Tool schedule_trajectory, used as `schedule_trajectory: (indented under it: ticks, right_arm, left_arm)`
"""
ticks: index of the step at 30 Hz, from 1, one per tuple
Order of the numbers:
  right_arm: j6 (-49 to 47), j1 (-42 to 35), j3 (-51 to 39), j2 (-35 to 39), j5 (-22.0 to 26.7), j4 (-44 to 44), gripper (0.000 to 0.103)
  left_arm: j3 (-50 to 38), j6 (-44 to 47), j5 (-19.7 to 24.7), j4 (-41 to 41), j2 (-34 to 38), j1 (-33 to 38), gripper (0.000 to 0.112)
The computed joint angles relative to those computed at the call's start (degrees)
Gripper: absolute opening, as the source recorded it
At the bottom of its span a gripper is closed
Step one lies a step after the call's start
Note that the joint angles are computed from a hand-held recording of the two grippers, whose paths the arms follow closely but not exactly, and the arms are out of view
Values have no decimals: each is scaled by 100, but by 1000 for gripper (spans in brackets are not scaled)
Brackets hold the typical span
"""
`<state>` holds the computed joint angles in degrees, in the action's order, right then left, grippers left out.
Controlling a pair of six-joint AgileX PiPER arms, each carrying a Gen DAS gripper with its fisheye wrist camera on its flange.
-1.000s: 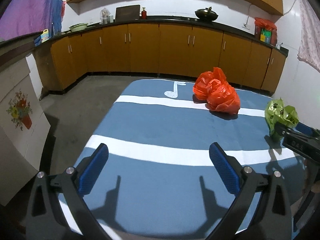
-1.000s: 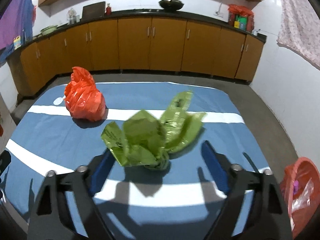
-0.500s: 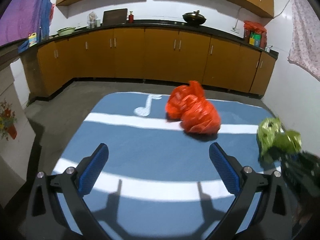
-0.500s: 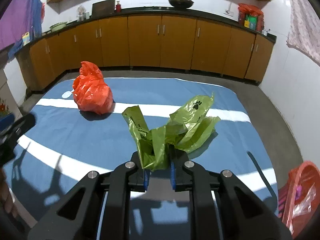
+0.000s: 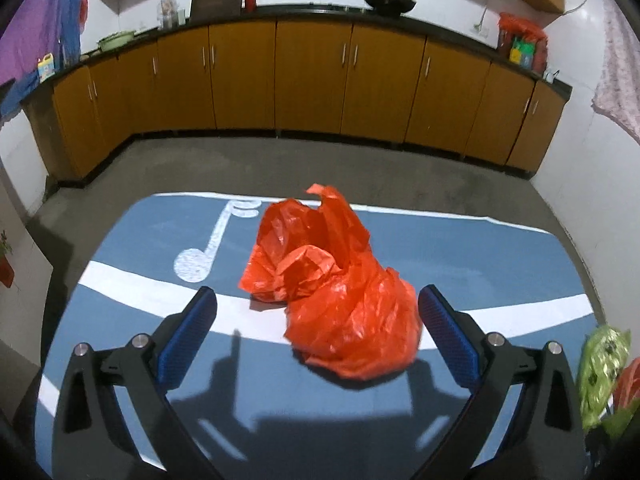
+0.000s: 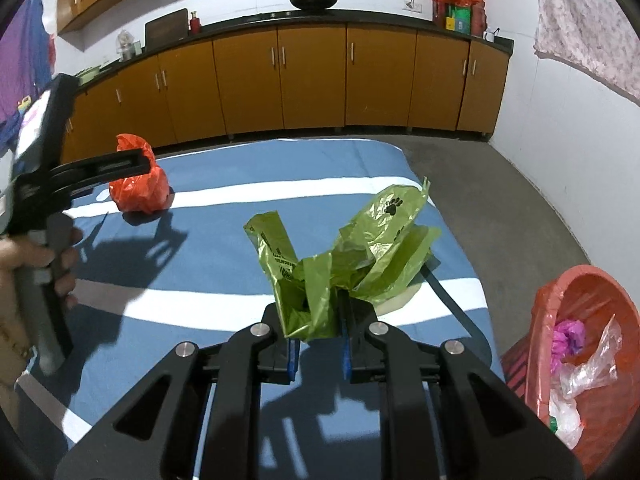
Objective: Collect trash
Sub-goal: 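Grasp the red plastic bag with the left tool while the right holds lime-green bag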
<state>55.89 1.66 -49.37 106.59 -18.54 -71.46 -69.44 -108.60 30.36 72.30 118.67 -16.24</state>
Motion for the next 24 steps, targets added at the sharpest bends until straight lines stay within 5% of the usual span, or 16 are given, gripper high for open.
schedule_trajectory:
  ticks: [3,7,10,15,24]
  right_arm:
    - [99,-4,4,-10,-19,-126,16]
    - [-13,8,85,-67,-40,-56,16]
    - [-138,-23,182,-117,-70,38,16]
    - [27,-148,325,-321,-147,-154,16]
    - [283,-489,853,-1163,-385,-504,16]
  left_arm:
    - [-156,132,-157,-41,122,113,95]
    - [-339,715,-563,-305,259,276,65]
    - [-317,717,-648,-261,260,265,55]
    - [80,255,-719,172,21,191,48]
    - [1546,-846,124,809,-1121,-801,47]
